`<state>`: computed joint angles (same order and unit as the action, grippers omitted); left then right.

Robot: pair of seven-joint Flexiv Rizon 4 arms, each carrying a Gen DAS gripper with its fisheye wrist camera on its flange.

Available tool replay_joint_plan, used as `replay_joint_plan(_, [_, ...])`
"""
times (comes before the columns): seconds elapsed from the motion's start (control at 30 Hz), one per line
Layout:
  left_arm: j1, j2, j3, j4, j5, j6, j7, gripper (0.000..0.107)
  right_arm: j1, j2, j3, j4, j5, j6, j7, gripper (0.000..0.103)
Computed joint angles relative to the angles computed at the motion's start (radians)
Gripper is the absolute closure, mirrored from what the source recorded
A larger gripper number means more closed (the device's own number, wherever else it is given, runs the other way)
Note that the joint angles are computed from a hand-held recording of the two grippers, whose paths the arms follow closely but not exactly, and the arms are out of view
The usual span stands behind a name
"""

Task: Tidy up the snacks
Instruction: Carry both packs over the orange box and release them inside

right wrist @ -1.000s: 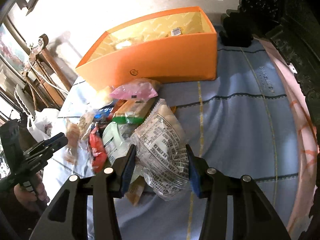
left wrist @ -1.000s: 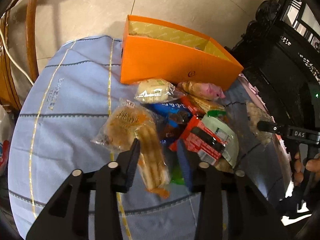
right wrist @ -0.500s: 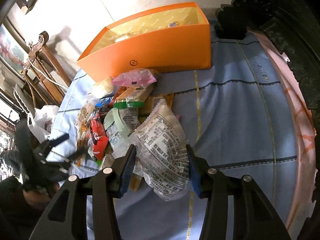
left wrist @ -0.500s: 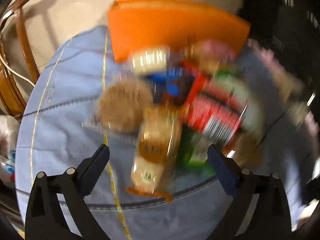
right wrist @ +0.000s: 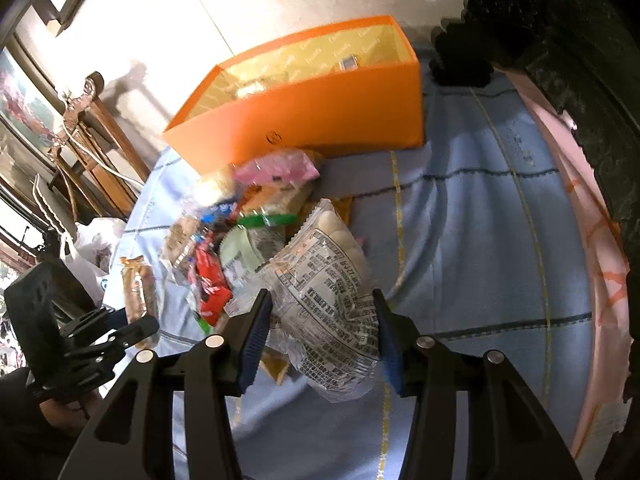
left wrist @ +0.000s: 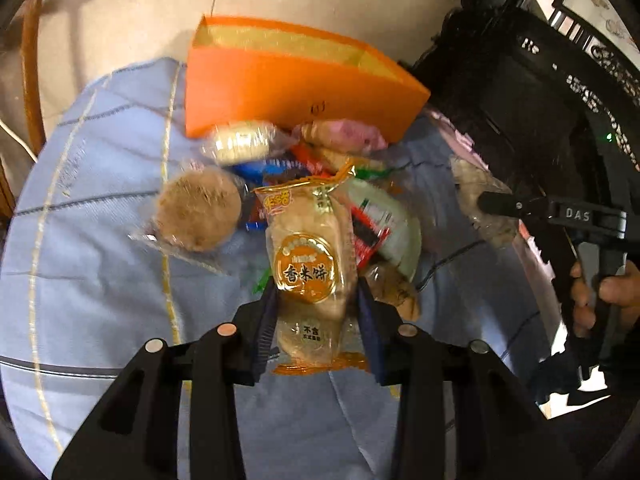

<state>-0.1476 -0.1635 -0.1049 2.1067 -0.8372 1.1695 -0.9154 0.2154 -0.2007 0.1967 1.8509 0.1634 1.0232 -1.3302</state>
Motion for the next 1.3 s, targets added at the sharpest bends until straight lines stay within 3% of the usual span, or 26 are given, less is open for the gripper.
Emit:
replay_joint_plan(0.23, [-0.001, 0.006, 0.000, -0.106, 0.055, 0.038, -0.046, 0.070, 0.025, 0.022, -0.004, -0.082, -0.056, 0.050, 0.004, 0.053])
replay_joint_plan(0.43, [0.013, -0.030, -0.021, -0.258, 0.053, 0.043, -0.043, 0.070, 0.041, 0.030, -0.017, -0.183, -0.108, 0.078, 0.009, 0.053])
replay_joint_plan(0.53, [0.022, -0.067, -0.018, -0.357, 0.120, 0.029, -0.066, 0.070, 0.045, 0.013, -0.030, -0.242, -0.141, 0.071, 0.033, 0.053])
replay_joint_plan(0.83, [0.043, -0.249, -0.003, -0.709, 0.332, -0.068, -0.258, 0.070, 0.037, -0.103, -0.054, -0.443, -0.202, 0.017, 0.052, 0.053])
replay_joint_plan(1.0, [0.044, -0.394, 0.008, -0.935, 0.437, -0.140, -0.336, 0.069, 0.042, -0.235, -0.065, -0.619, -0.226, -0.033, 0.048, 0.053])
replay_joint_plan(1.07, [0.057, -0.480, -0.015, -1.047, 0.437, -0.188, -0.326, 0.035, 0.031, -0.325, -0.052, -0.742, -0.206, -0.080, 0.015, 0.045])
replay_joint_plan(1.1, [0.048, -0.522, 0.008, -1.116, 0.469, -0.230, -0.361, 0.008, 0.040, -0.363, -0.068, -0.793, -0.221, -0.121, 0.031, 0.032])
replay_joint_plan(1.13, [0.032, -0.553, 0.045, -1.158, 0.510, -0.236, -0.409, 0.008, 0.054, -0.389, -0.099, -0.817, -0.249, -0.146, 0.067, 0.027])
replay_joint_plan(1.2, [0.039, -0.586, 0.062, -1.196, 0.532, -0.294, -0.450, 0.008, 0.044, -0.405, -0.097, -0.828, -0.242, -0.167, 0.085, 0.027])
replay_joint_plan(1.3, [0.089, -0.530, 0.011, -1.041, 0.503, -0.199, -0.446, 0.008, 0.034, -0.368, -0.090, -0.727, -0.242, -0.122, 0.067, 0.026])
